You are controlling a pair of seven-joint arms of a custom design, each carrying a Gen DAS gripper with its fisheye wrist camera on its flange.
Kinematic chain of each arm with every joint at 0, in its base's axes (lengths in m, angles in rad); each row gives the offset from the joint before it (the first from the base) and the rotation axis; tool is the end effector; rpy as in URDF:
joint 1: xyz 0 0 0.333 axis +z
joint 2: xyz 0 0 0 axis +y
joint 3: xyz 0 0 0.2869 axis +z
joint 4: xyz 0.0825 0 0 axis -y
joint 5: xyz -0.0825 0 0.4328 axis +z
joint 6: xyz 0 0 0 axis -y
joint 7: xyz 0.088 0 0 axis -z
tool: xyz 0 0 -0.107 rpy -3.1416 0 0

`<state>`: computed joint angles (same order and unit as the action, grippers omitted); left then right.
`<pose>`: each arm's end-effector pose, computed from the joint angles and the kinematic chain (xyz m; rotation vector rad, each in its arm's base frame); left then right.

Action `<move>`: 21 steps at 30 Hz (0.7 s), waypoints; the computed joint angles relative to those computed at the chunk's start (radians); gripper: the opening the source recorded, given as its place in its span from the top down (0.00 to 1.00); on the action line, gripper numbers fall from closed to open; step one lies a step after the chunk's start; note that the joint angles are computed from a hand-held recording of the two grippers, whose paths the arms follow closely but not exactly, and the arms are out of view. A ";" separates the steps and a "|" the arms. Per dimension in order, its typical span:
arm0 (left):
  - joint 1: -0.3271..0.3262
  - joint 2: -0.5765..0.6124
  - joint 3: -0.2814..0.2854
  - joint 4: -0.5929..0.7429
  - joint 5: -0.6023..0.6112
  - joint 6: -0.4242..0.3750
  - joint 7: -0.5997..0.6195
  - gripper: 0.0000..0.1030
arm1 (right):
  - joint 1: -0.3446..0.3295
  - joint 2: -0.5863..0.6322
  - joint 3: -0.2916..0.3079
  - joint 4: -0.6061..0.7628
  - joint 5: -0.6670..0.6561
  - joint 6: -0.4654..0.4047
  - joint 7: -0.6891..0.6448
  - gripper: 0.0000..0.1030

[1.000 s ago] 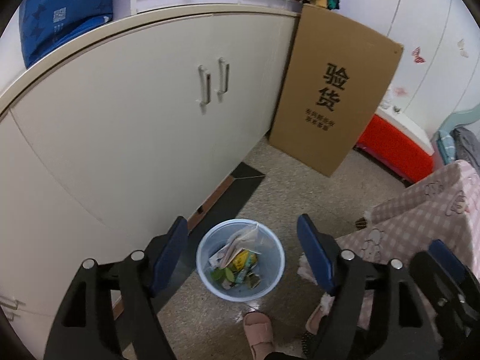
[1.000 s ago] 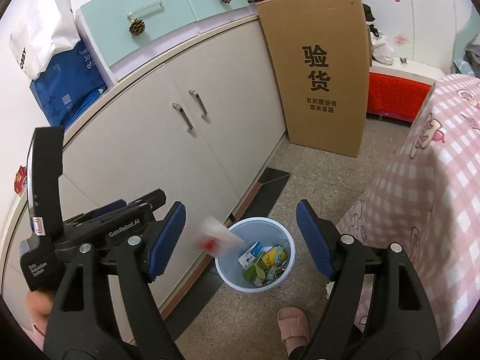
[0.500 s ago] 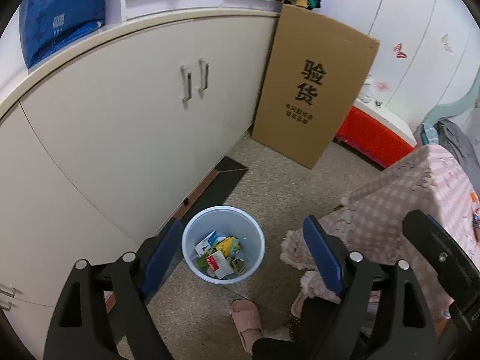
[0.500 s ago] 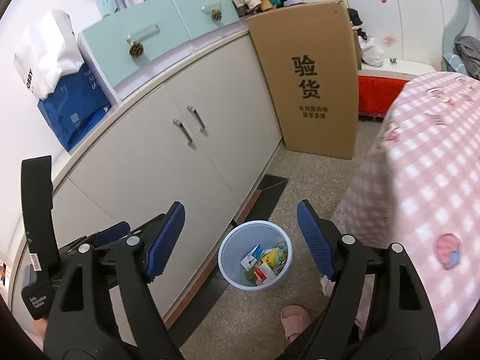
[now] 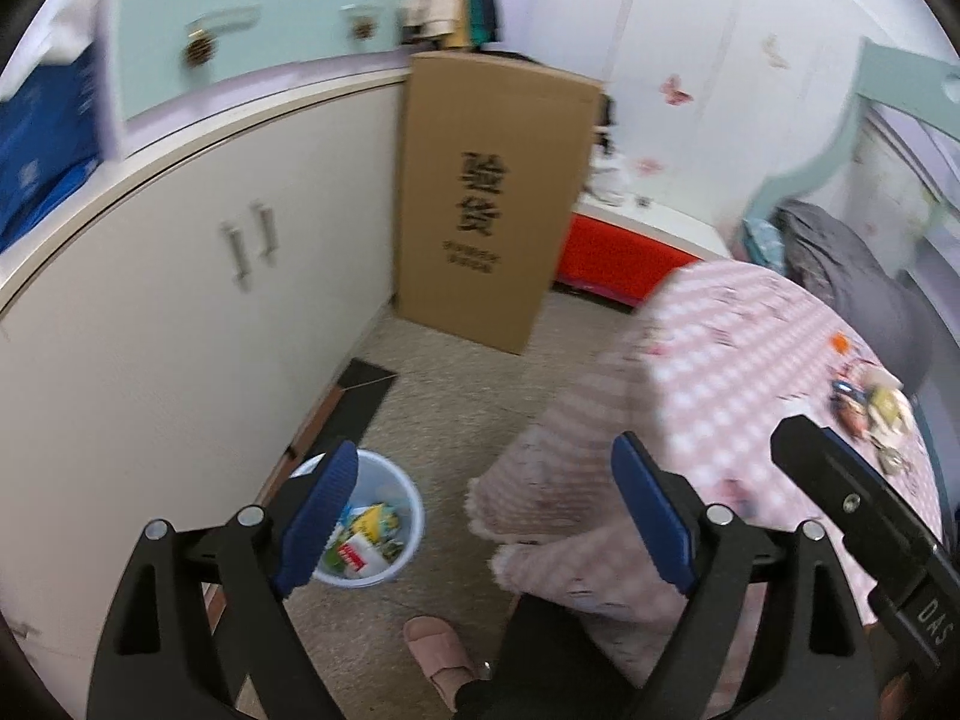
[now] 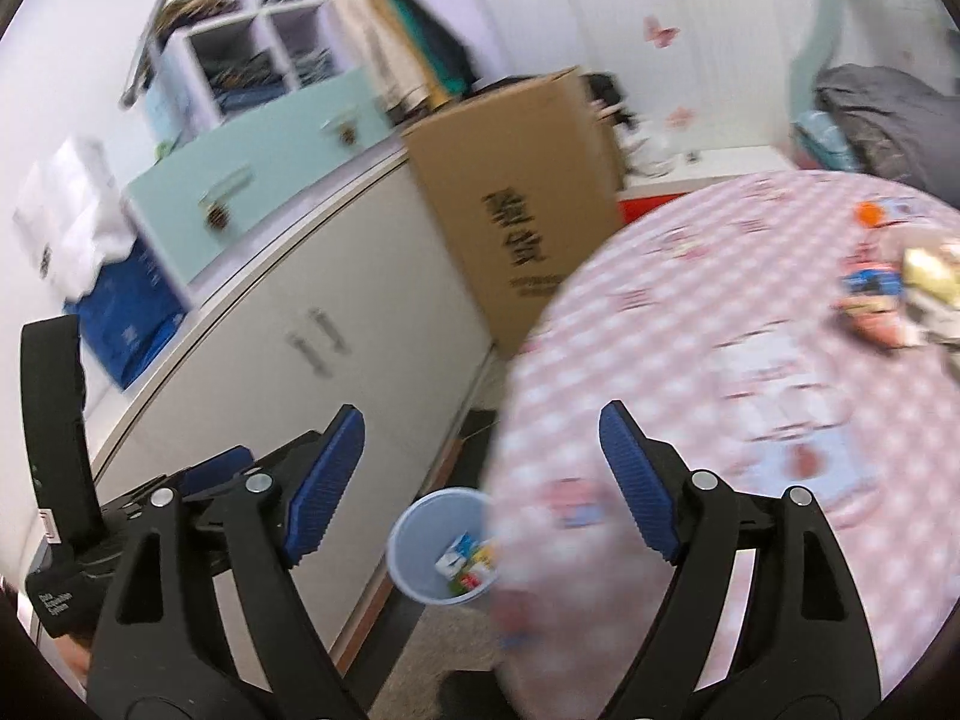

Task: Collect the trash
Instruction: 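Move both open tools back over the table, then grasp the white-green carton with the right tool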

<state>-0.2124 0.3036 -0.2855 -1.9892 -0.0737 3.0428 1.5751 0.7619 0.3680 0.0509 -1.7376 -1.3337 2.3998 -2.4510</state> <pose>0.6054 -0.3117 0.3469 -1.4935 2.2181 -0.9954 0.4972 0.5107 0.3496 -1.0940 1.9070 -0.6678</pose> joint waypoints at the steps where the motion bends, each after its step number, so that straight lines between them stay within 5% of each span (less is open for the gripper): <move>1: -0.004 0.005 -0.011 0.011 0.000 -0.008 0.007 0.18 | 0.005 -0.047 -0.003 -0.060 -0.004 -0.025 0.032 0.22; 12: -0.137 0.098 -0.049 0.169 0.039 -0.120 0.015 0.18 | -0.108 -0.459 0.113 -0.582 0.006 -0.159 0.354 0.21; 21: -0.223 0.213 -0.043 0.333 0.064 -0.197 -0.031 0.18 | -0.262 -0.595 0.155 -0.770 -0.020 -0.011 0.408 0.21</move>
